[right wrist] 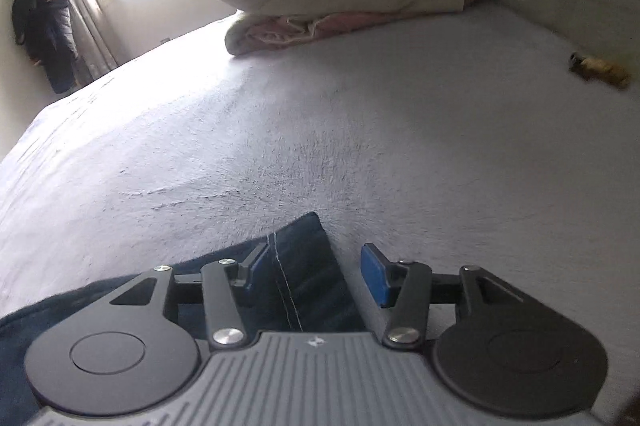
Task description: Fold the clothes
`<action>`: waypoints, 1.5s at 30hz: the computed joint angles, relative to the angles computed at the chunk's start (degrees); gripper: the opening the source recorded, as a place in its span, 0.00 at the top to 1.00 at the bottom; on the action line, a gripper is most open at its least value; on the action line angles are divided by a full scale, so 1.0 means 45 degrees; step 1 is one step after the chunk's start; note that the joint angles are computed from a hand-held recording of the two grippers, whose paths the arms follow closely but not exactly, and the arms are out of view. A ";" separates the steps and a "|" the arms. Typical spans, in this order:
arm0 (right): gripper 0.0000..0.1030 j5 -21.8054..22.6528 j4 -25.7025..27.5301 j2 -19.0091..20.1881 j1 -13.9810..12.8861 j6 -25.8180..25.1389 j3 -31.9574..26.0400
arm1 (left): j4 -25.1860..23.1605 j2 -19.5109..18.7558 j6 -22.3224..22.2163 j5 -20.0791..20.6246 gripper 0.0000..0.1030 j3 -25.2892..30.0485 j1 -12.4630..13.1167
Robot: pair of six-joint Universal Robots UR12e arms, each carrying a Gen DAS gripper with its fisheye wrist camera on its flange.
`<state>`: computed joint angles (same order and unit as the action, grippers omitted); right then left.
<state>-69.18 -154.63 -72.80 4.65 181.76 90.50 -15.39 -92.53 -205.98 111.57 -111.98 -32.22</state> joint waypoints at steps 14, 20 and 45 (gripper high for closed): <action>0.89 -0.2282 -0.3627 0.0608 0.0782 -0.1582 0.0389 | -0.0332 -0.0034 0.0160 0.0304 0.00 0.0111 -0.0135; 0.68 -0.3337 -0.3287 0.0257 0.1007 -0.1421 0.0535 | -0.0443 -0.0036 0.0126 0.0355 0.00 0.0158 -0.0169; 0.46 -0.2393 -0.0575 -0.3960 0.0754 -0.0900 0.4084 | -0.2346 0.1116 -0.3054 0.1411 0.01 0.0733 -0.2644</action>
<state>-79.95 -157.22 -90.62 8.05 177.71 108.88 -25.95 -87.51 -219.72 117.92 -108.68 -44.12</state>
